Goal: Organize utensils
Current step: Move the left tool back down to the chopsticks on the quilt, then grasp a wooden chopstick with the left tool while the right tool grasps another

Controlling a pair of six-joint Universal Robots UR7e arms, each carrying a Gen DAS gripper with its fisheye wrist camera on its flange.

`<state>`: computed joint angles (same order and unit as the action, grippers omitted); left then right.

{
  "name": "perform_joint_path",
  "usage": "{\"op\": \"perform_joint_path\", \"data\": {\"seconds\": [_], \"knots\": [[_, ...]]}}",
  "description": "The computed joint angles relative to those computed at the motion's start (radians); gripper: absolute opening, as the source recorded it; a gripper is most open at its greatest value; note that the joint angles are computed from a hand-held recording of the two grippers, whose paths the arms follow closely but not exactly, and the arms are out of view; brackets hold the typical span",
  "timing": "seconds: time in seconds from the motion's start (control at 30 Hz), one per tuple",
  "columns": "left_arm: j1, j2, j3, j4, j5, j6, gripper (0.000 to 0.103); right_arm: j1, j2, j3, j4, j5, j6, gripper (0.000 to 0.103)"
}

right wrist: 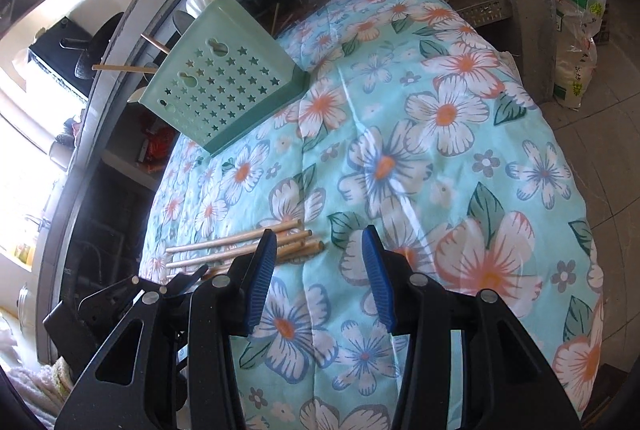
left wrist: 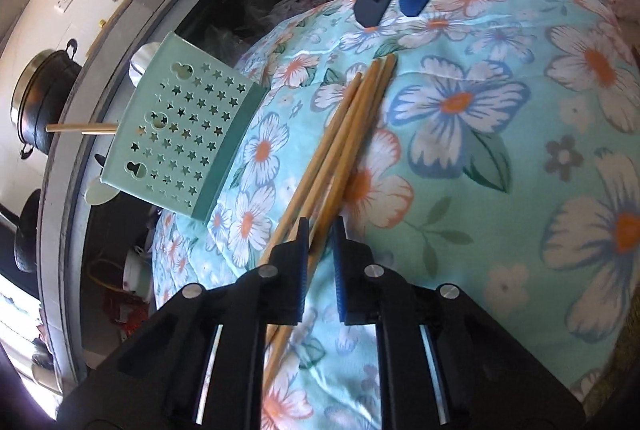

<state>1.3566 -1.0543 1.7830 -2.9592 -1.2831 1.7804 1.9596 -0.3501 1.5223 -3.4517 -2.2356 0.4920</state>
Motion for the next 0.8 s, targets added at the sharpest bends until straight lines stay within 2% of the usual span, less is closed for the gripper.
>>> {"op": "perform_joint_path", "data": {"seconds": [0.13,0.2,0.27,0.33,0.47,0.6,0.8], "knots": [[-0.019,-0.047,-0.023,0.178,0.084,-0.1,0.009,-0.002,-0.01,0.024,-0.028,-0.002,0.003,0.044],[-0.023,-0.057,-0.052,0.269,0.104,-0.158,0.01,-0.003,-0.013,0.034,-0.039,-0.006,0.004,0.044],[-0.027,-0.06,-0.084,0.348,0.106,-0.219,0.01,-0.004,-0.015,0.042,-0.048,-0.004,0.007,0.044],[-0.031,-0.059,-0.134,0.463,0.09,-0.312,0.016,-0.007,-0.02,0.054,-0.064,0.009,0.017,0.044],[-0.041,-0.031,-0.219,0.637,0.024,-0.473,0.017,-0.012,-0.026,0.071,-0.092,0.047,0.029,0.044],[-0.051,-0.004,-0.209,0.624,0.005,-0.498,0.017,-0.017,-0.028,0.077,-0.105,0.079,0.048,0.044],[-0.059,0.038,-0.203,0.586,0.036,-0.504,0.017,-0.026,-0.032,0.094,-0.138,0.134,0.071,0.042]]}}
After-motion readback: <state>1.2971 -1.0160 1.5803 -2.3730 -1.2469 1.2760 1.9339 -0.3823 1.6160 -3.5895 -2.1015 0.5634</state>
